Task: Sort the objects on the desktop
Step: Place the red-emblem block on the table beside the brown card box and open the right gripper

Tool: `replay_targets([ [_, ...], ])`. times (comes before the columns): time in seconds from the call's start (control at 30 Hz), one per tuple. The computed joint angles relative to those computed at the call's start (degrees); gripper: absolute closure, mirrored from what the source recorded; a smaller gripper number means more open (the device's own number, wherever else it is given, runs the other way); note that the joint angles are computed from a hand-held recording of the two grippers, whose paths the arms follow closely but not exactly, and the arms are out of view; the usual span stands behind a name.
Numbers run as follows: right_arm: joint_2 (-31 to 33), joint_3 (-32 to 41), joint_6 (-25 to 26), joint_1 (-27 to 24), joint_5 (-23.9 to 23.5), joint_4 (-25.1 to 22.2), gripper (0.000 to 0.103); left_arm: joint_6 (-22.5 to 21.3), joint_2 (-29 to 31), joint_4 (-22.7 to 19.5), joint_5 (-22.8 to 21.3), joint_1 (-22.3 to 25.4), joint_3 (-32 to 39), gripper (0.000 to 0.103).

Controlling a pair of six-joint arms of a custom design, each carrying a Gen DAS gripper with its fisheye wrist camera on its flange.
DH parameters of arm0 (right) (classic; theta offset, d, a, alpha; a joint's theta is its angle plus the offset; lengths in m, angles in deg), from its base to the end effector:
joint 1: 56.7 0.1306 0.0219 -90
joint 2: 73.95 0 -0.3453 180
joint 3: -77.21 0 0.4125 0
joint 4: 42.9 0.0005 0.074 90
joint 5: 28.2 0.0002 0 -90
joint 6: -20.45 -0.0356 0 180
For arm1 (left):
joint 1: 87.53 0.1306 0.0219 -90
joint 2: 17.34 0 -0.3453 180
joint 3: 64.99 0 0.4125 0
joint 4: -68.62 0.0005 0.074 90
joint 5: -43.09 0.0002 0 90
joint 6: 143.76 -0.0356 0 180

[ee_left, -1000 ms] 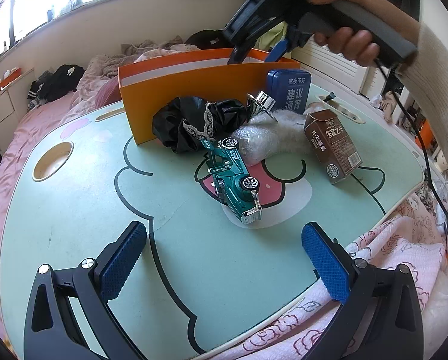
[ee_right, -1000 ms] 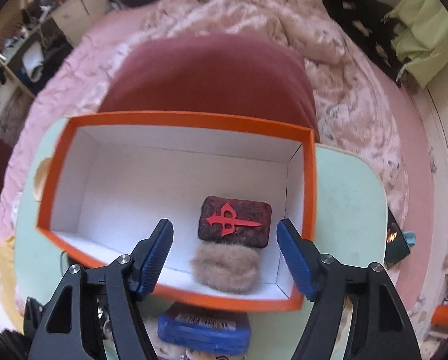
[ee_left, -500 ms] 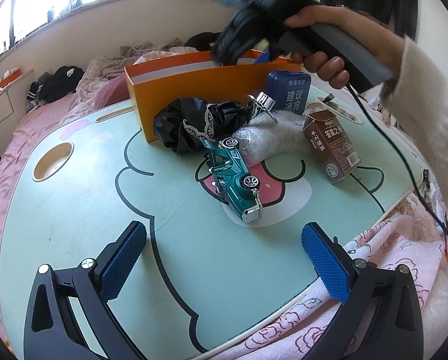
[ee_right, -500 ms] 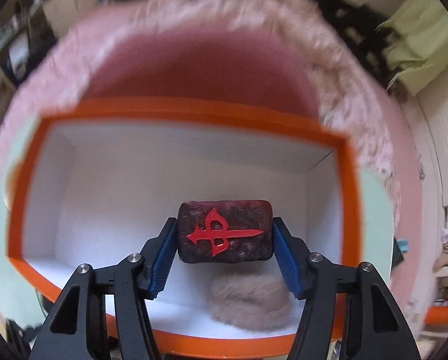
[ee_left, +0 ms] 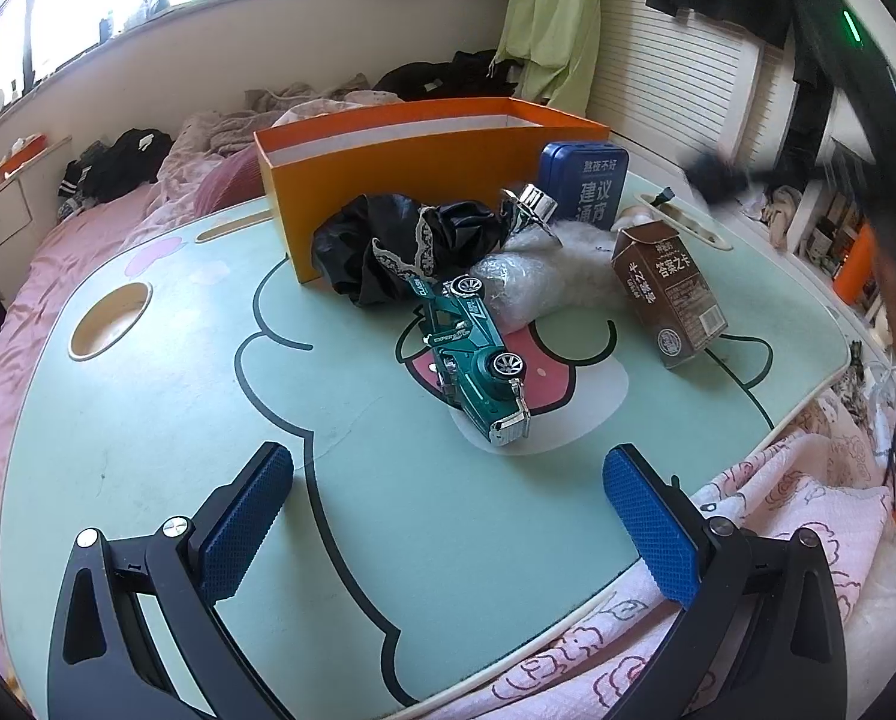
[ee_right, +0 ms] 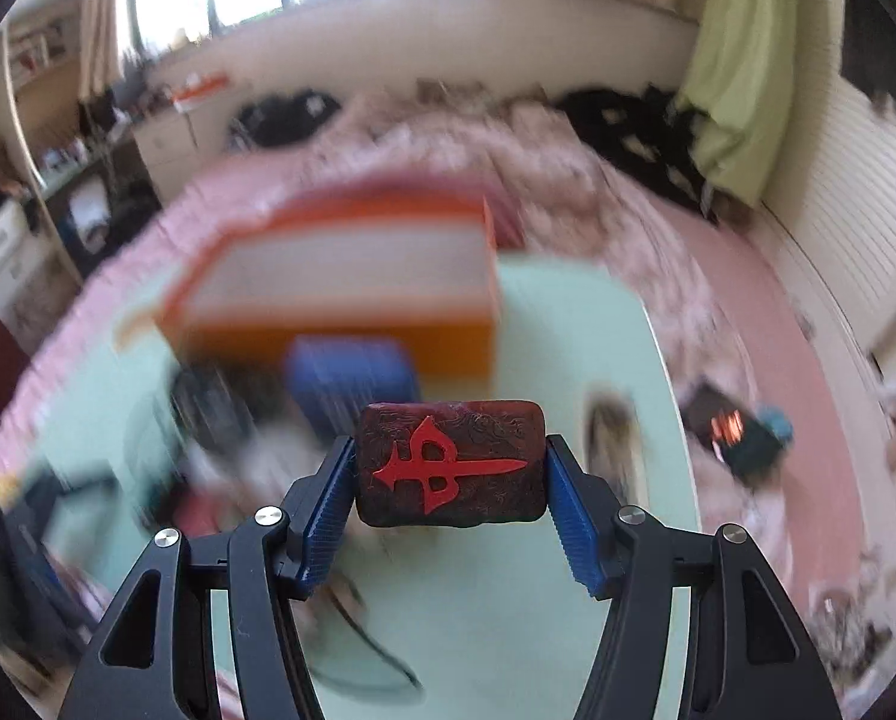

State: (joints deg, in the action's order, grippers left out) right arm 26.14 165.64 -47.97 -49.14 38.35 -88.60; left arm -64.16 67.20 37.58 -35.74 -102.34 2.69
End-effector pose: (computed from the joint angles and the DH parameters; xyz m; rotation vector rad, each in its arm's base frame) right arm 0.5372 0.0851 0.2973 -0.7754 2.3797 0.4254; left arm 0.4396 -0.1239 0.2737 0.6123 2.3241 -0.2702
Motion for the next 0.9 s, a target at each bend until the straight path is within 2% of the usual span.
replay_targets([
  [0.1, 0.20, -2.80, 1.16, 0.85, 0.70, -0.17, 0.042, 0.01, 0.11, 0.01, -0.06, -0.02, 0.06, 0.000],
  [0.2, 1.15, -2.83, -0.01, 2.28, 1.28, 1.48, 0.043, 0.02, 0.23, 0.07, -0.09, -0.07, 0.15, 0.000],
  [0.27, -0.14, -4.41, -0.87, 2.60, -1.10, 3.44, 0.042, 0.01, 0.20, 0.02, 0.06, 0.05, 0.16, 0.000],
  [0.3, -0.87, -5.25, -1.57, 2.52, -2.76, 4.77, 0.036, 0.05, 0.26, 0.10, 0.03, 0.05, 0.17, 0.000],
  [0.33, -1.82, -6.49, -2.53, 2.32, -3.77, 6.68, 0.024, 0.05, 0.22, 0.07, 0.05, 0.06, 0.16, 0.000],
  [0.4, -4.40, -9.57, -3.83, 2.05, -3.14, 11.03, 0.015, 0.00, 0.21, 0.03, 0.07, 0.09, 0.16, 0.000],
  [0.47, -6.01, -11.67, -2.08, 1.42, -2.65, 11.92, 0.015, 0.01, 0.20, 0.04, 0.07, 0.08, 0.16, 0.000],
  [0.6, -8.77, -15.98, 2.81, -0.74, -5.78, 10.64, 0.015, 0.02, 0.21, 0.02, 0.06, 0.08, 0.16, 0.000],
  [0.7, -9.99, -18.45, 4.90, 0.67, -2.05, 12.76, 0.015, -0.03, 0.21, 0.00, 0.08, 0.10, 0.17, 0.000],
  [0.73, -9.75, -18.69, 4.41, 1.03, -1.77, 13.79, 0.011, -0.03, 0.26, -0.06, 0.03, 0.09, 0.21, 0.000],
  [0.8, -8.39, -18.15, 2.25, 0.73, -4.42, 13.54, 0.003, 0.01, 0.28, 0.00, 0.04, 0.11, 0.17, 0.000],
  [0.9, -9.37, -21.17, -0.52, 1.09, -4.47, 20.73, 0.000, 0.01, 0.42, 0.18, -0.13, 0.11, 0.15, 0.000],
])
